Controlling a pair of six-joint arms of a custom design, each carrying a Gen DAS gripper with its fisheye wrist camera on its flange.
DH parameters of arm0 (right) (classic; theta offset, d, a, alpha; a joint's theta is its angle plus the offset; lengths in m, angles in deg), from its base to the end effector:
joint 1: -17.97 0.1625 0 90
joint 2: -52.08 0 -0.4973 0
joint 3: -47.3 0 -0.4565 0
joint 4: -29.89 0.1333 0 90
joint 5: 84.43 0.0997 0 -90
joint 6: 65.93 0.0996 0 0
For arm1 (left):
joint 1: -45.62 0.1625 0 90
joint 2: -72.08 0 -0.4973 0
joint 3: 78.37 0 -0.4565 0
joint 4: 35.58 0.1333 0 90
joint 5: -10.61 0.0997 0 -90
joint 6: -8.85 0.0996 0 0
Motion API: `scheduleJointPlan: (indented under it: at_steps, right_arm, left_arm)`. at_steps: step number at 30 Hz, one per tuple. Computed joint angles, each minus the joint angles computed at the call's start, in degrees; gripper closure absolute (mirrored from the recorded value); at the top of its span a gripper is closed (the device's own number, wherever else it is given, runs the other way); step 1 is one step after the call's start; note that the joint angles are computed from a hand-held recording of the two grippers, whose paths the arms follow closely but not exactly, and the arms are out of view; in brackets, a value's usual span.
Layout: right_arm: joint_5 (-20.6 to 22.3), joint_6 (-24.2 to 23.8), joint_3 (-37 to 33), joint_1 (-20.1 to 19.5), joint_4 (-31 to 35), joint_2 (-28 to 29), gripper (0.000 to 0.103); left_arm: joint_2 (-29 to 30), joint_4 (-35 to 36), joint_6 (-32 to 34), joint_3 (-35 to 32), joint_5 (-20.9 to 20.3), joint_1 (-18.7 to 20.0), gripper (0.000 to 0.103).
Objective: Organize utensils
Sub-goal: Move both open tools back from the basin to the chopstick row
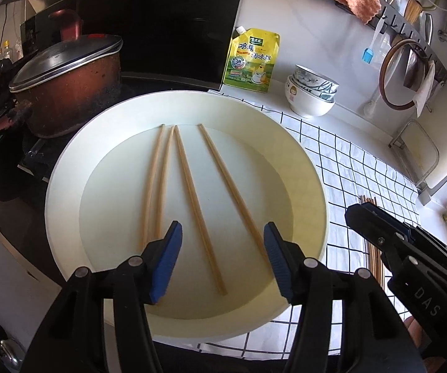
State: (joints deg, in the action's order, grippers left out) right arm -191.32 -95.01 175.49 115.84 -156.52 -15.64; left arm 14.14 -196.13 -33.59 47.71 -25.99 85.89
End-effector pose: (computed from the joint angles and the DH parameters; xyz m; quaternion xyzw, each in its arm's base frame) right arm 0.1787 -0.5307 0.2068 0.2552 -0.9068 0.2743 0.1935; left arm -0.2712 -0.5092 0.1051 0.0474 0.8920 -0.3366 0.2980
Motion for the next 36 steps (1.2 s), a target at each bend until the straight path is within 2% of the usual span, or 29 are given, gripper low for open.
scheduleJointPlan:
  at_steps: [7,14,22,30,36]
  right_arm:
    - [0.5,-0.7,2.5,-3.2,-1.5,-4.0,0.079]
    - [0.3,-1.4,4.6,-6.7,-2.7,-8.2,0.074]
    - [-0.5,-2.7,6.5,-10.8,-3.8,-12.6,0.066]
    - [-2.7,-3.2,7.7,-14.8,-4.0,-14.9,0.064]
    - [-3.8,-3.4,8.0,-16.6,-4.4,-14.0,0.063]
  left_arm:
    - [2.5,2.3,-1.1,-1.6,-0.3,-2.0,0.048]
    - [5.7,1.8,0.6,-3.5,-1.1,-3.8,0.046]
    - [9.9,-0.6,4.3,-6.0,-4.7,-5.1,0.044]
    - [14.7,-3.2,7.5,-8.8,-9.2,-5.4,0.040]
    - [16.9,-2.0,7.3,-10.2,-9.9,-4.9,0.036]
